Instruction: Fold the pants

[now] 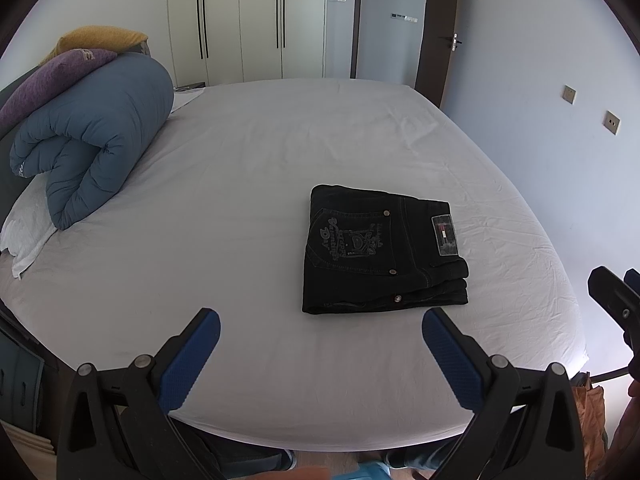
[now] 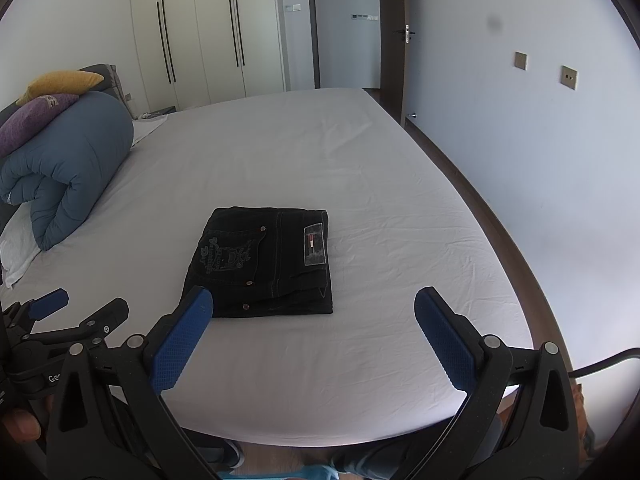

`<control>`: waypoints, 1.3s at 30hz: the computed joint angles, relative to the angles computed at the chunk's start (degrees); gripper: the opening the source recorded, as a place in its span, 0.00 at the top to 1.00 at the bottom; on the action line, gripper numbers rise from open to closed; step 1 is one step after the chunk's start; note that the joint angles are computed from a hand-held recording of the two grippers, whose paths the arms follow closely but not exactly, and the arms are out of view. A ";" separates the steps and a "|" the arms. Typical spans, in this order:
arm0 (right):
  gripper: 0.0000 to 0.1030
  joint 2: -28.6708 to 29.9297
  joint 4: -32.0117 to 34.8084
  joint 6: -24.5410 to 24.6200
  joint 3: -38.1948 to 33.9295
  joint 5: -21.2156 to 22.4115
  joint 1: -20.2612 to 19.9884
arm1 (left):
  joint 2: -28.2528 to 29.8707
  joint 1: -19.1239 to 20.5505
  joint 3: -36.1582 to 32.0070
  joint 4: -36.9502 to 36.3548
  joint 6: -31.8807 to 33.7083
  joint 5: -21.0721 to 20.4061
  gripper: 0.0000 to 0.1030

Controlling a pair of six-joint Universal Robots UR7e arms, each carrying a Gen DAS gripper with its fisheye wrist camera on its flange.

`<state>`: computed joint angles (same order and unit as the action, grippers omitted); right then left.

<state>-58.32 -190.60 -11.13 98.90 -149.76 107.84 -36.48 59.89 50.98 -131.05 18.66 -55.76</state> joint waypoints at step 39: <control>0.00 -0.28 1.42 1.14 0.55 0.06 0.01 | -0.54 0.03 1.09 -0.36 -0.28 0.04 0.00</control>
<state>-58.60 -189.18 -9.99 99.45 -149.70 107.85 -37.02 59.92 52.07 -131.41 18.39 -55.73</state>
